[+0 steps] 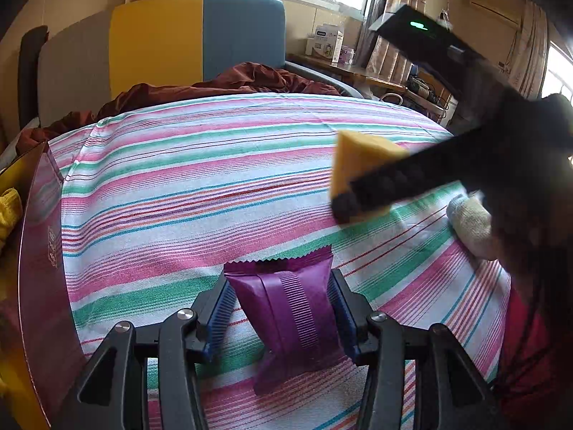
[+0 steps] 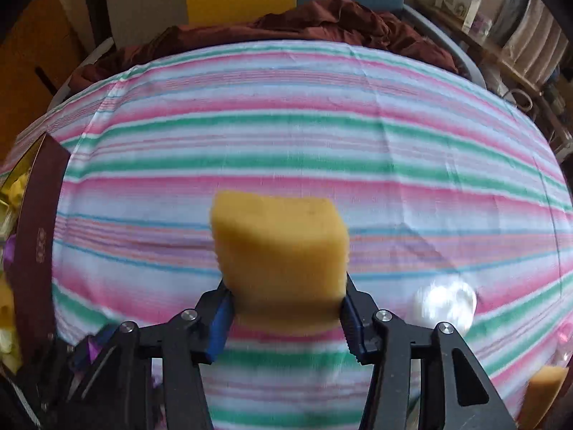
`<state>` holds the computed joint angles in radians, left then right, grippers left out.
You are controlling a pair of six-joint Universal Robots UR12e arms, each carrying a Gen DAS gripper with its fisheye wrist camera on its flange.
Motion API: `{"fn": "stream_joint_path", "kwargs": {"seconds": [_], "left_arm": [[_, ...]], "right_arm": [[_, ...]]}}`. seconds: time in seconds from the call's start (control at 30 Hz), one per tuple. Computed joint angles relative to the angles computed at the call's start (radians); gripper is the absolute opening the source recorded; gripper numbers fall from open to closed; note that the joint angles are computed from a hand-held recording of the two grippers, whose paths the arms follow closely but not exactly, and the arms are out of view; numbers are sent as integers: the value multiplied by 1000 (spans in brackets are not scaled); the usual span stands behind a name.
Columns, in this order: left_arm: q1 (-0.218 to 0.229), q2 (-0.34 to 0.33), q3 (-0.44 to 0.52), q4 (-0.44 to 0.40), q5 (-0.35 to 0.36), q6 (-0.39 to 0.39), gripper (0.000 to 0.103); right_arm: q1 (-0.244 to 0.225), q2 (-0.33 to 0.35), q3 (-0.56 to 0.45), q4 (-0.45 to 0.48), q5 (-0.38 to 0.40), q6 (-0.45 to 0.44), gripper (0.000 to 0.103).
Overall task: Organize objects
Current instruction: 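Carry the purple packet and yellow sponge toward the gold tray with both tools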
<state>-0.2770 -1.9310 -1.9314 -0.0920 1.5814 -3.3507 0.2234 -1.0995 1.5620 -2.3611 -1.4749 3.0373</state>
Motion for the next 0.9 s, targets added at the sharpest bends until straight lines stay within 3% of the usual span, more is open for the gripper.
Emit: {"fn": "stream_joint_path", "kwargs": {"seconds": [0.27, 0.67, 0.73, 0.8, 0.9], "left_arm": [[-7, -7, 9, -5, 19, 6, 51], [0, -8, 7, -1, 28, 4, 45], [0, -8, 6, -1, 28, 4, 45], [0, -7, 6, -1, 28, 4, 45], [0, -7, 6, -1, 27, 4, 45]], "right_arm": [[12, -11, 29, -50, -52, 14, 52], [-20, -10, 20, -31, 23, 25, 53], [-32, -11, 18, -21, 59, 46, 56], [-44, -9, 13, -10, 100, 64, 79], [-48, -15, 24, -61, 104, 66, 83]]}}
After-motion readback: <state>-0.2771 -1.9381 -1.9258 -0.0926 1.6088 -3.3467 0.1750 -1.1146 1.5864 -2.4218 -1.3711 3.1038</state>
